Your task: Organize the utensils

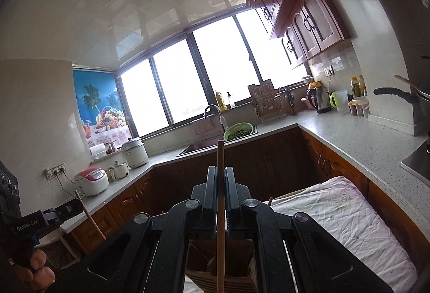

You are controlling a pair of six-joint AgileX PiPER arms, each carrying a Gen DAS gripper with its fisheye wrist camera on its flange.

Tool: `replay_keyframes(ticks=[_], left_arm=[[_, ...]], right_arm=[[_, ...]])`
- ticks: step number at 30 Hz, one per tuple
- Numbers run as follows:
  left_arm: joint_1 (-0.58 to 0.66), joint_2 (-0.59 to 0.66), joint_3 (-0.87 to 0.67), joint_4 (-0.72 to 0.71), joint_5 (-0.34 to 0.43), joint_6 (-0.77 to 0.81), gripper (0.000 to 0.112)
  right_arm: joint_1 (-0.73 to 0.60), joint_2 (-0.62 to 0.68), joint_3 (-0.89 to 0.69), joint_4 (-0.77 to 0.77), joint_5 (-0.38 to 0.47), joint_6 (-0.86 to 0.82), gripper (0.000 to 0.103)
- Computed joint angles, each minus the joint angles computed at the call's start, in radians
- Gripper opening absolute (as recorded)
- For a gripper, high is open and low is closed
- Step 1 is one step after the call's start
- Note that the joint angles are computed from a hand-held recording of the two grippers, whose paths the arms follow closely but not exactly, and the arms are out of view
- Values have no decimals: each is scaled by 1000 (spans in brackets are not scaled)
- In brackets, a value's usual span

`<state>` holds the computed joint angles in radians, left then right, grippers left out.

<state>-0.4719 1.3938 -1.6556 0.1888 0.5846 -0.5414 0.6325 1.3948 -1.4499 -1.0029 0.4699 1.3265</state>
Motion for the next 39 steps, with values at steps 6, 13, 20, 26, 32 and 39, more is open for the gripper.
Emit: replay_keyframes(ticks=[6,13,20,26,32,39], left_arm=[[2,120,-101,163,-40,-150,3],[19,199,-39,321,-128,-364,3],[19,254,27,382,-160,-466,3],[15,297,2,277,-125,-348,4],[16,301,-18,236,-98,-292,4],[20,306,-40,175,-74,-234,4]], right_arm=[[-77,61,-28,-97,-65,135,5],[-84,108,77,-387,-73,473,5],[-113,156,156,-521,-102,689,5],[-138,185,137,-303,-159,483,5],[-149,190,94,-35,-161,206,5],[-161,195,71,156,-162,24,10]])
